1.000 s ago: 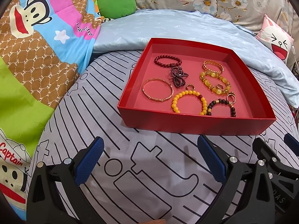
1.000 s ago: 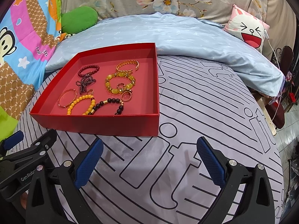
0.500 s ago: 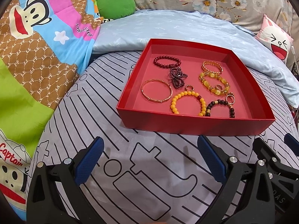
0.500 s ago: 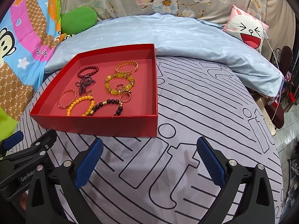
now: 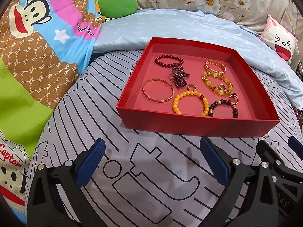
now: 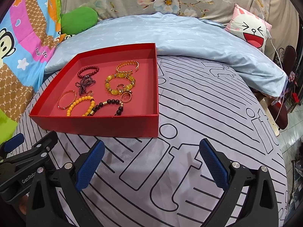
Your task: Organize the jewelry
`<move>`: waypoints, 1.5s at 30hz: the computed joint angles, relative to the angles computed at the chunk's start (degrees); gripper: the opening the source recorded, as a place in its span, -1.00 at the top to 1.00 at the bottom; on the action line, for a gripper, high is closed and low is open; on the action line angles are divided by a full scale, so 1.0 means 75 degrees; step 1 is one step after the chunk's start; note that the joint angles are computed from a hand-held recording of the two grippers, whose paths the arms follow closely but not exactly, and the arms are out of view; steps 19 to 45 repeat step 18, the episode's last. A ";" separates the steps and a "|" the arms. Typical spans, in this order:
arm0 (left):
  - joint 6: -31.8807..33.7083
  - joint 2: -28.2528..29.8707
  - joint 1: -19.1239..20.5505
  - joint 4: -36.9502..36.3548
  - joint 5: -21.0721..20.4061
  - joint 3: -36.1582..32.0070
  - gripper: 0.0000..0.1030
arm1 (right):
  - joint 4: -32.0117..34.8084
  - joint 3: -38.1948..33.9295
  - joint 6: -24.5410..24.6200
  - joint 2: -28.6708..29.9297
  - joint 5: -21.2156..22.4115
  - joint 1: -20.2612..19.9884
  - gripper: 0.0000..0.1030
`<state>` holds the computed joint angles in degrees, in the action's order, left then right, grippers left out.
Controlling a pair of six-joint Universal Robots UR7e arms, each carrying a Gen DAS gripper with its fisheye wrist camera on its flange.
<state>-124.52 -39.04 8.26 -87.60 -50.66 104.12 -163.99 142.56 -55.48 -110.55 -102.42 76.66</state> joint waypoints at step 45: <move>-0.0089 -0.0032 -0.0046 -0.0016 0.0055 0.0044 -0.84 | -0.0026 0.0025 -0.0007 -0.0024 0.0041 -0.0028 -0.87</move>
